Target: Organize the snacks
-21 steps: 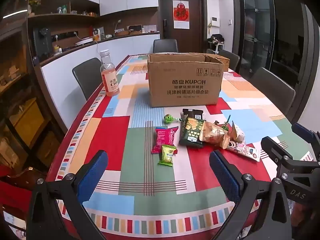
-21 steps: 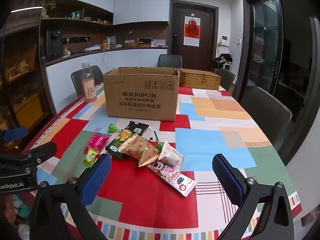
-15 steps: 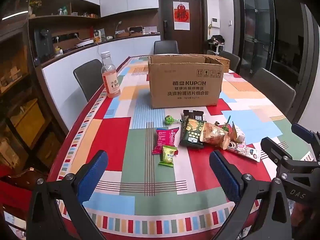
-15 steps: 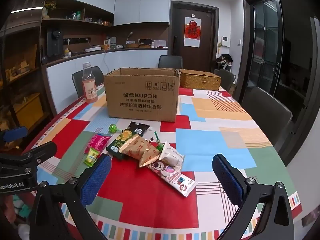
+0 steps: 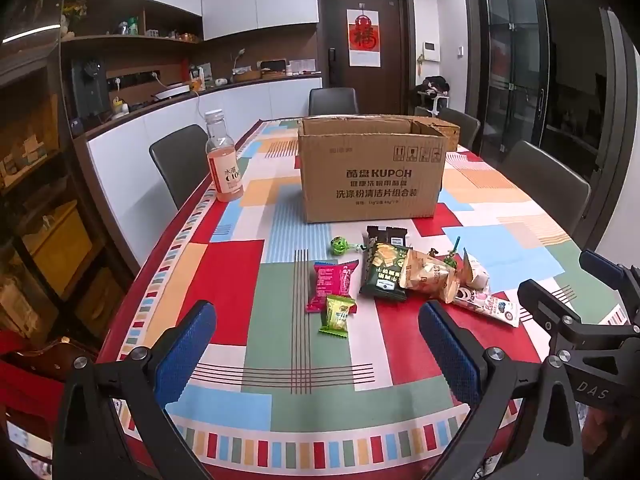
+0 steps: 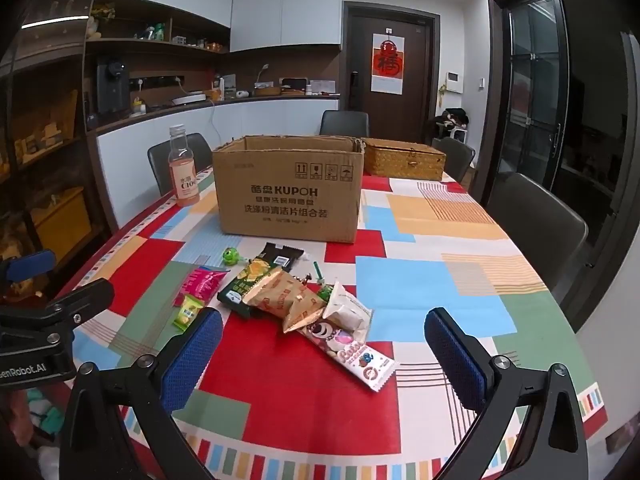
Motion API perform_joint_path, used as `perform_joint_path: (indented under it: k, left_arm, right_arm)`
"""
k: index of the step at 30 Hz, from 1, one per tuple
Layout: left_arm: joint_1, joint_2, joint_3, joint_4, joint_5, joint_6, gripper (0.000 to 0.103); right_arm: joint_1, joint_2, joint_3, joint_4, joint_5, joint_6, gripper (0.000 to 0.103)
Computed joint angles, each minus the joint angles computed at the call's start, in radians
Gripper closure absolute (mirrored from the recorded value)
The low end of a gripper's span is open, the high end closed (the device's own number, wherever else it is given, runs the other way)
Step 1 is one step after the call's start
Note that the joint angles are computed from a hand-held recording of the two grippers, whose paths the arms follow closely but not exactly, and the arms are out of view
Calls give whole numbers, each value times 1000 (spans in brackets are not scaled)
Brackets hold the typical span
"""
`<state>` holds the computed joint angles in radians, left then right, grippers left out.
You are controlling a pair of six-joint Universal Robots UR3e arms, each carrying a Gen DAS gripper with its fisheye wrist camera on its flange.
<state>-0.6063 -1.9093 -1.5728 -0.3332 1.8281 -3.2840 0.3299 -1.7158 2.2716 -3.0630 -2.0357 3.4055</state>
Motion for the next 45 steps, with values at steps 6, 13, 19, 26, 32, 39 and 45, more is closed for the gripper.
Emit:
perform_joint_path:
  k: [6, 13, 19, 26, 32, 39, 45]
  left_arm:
    - [0, 3, -5, 5, 2, 0, 0]
    - [1, 6, -5, 4, 2, 1, 0]
    - [2, 8, -7, 4, 1, 2, 0]
    - [3, 11, -12, 6, 0, 3, 0]
    - [0, 8, -12, 8, 4, 2, 0]
    - [0, 8, -14, 11, 4, 2, 0]
    - [0, 8, -14, 11, 3, 2, 0]
  right_arm:
    - [2, 11, 3, -16, -1, 1, 1]
    - [0, 11, 2, -20, 1, -5, 1]
    - [3, 13, 0, -19, 2, -3, 1]
    - [1, 11, 4, -20, 5, -3, 1]
    - [1, 9, 4, -18, 5, -3, 1]
    - [1, 9, 4, -18, 5, -2, 1]
    - [4, 9, 2, -15, 3, 0, 1]
